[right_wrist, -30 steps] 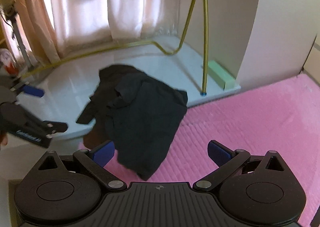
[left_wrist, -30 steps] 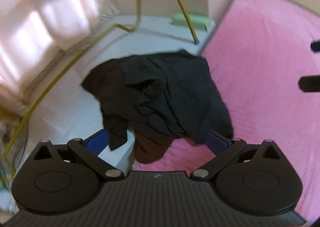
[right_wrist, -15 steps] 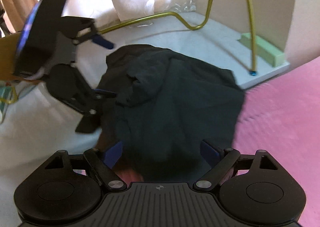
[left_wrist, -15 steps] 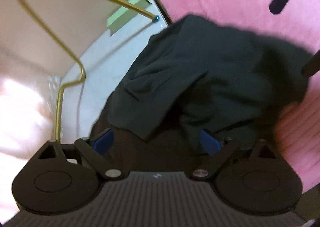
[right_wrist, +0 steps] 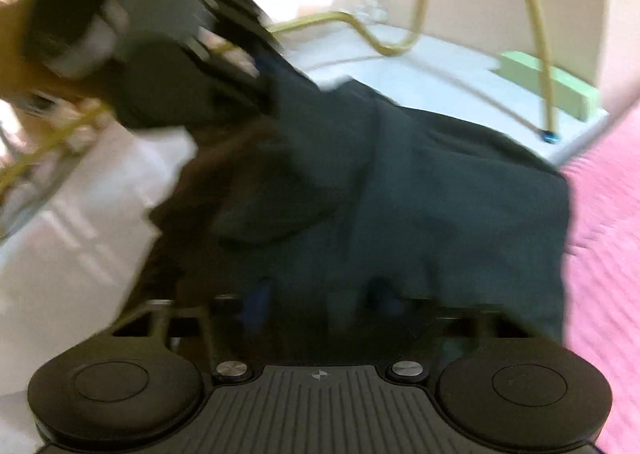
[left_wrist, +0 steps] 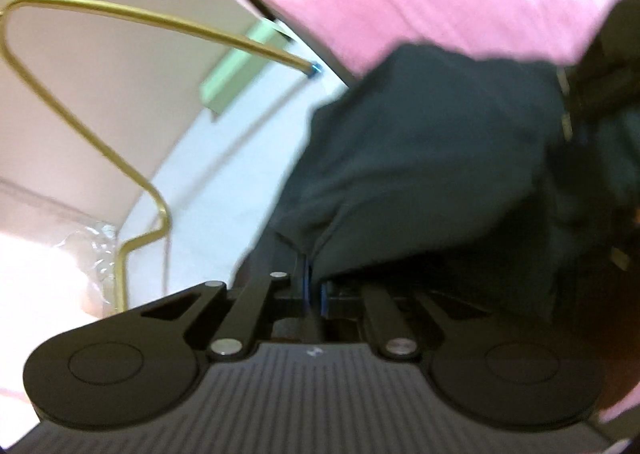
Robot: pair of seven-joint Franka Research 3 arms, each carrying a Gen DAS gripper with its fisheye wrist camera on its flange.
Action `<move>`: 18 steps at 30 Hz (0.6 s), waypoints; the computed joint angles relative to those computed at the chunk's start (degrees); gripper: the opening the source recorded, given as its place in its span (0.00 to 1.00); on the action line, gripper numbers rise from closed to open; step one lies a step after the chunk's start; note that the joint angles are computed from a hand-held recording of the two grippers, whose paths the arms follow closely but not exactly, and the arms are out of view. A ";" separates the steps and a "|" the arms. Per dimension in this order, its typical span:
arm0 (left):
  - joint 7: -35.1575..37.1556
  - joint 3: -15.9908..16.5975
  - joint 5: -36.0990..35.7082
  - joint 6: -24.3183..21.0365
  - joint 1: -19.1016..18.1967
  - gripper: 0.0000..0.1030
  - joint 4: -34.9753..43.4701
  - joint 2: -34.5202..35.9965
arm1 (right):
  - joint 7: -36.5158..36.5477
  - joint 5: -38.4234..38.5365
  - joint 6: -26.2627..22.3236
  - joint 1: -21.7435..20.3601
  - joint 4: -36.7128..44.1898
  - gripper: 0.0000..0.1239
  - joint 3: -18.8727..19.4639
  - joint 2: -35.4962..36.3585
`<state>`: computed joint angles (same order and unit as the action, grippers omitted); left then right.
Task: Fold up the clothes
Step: 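Grasp the sweater with the left tool while the right tool grasps it too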
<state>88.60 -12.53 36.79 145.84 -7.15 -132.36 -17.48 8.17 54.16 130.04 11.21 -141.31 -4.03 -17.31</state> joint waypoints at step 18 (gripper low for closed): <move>-5.15 -8.13 -11.63 -3.97 -12.43 0.03 29.96 10.05 | 11.79 -13.91 -19.71 -25.32 24.81 0.03 -18.83 -1.14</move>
<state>83.45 -20.66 25.15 141.87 -19.59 -102.40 -7.44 19.95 40.26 110.33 -14.11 -116.50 -22.86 -18.45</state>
